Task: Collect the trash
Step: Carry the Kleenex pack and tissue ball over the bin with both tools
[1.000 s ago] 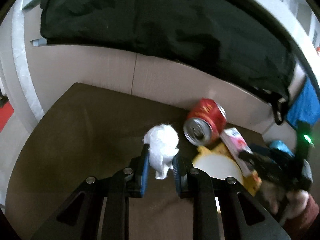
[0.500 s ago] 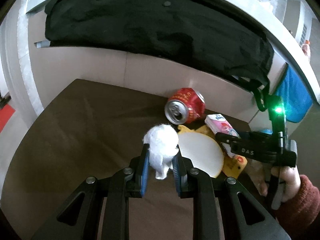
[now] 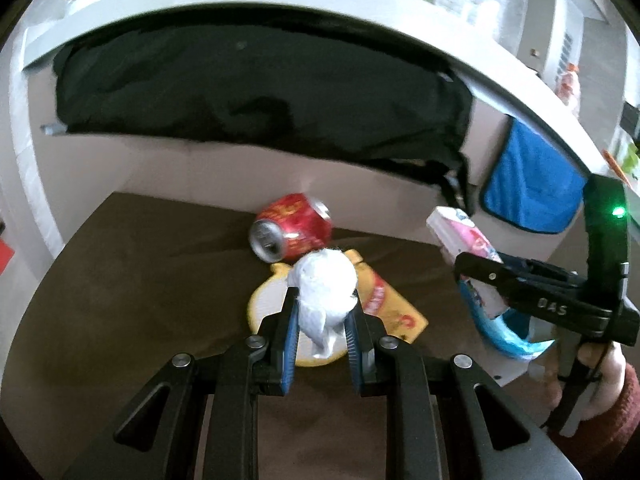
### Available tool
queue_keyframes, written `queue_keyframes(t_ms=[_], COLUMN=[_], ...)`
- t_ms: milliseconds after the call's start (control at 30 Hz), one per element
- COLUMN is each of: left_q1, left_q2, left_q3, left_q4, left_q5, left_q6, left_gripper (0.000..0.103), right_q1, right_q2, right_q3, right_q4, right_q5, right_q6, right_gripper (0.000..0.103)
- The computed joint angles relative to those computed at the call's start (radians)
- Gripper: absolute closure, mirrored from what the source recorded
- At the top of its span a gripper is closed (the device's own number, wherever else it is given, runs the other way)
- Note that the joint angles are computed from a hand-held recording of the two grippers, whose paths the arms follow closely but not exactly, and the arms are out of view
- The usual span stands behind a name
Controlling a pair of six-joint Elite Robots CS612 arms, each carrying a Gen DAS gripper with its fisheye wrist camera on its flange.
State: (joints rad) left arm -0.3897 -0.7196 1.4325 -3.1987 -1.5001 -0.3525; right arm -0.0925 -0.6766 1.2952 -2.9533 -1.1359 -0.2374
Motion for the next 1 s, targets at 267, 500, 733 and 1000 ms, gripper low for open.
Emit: queue_keyframes(t_ms=[267, 500, 733, 1000], left_q1=[-0.044, -0.082, -0.116, -0.143], left_q2=[0.001, 0.01, 0.025, 0.046], left_q3=[-0.032, -0.074, -0.124, -0.166], left_q4=[-0.004, -0.008, -0.023, 0.005], left_q5=[-0.009, -0.024, -0.031, -0.057], left_q6=[0.054, 0.11, 0.163, 0.183], left_gripper=[0.081, 0.081, 0.081, 0.081], right_q1=[-0.047, -0.091, -0.133, -0.164], right_q2=[-0.07, -0.1, -0.109, -0.115], right_q3=[0.119, 0.169, 0.192, 0.219], right_q4=[-0.171, -0.244, -0.311, -0.348], right_q5=[0.01, 0.002, -0.006, -0.016], right_q6=[0.043, 0.083, 0.141, 0.173], right_gripper=[0.054, 0.054, 0.054, 0.054])
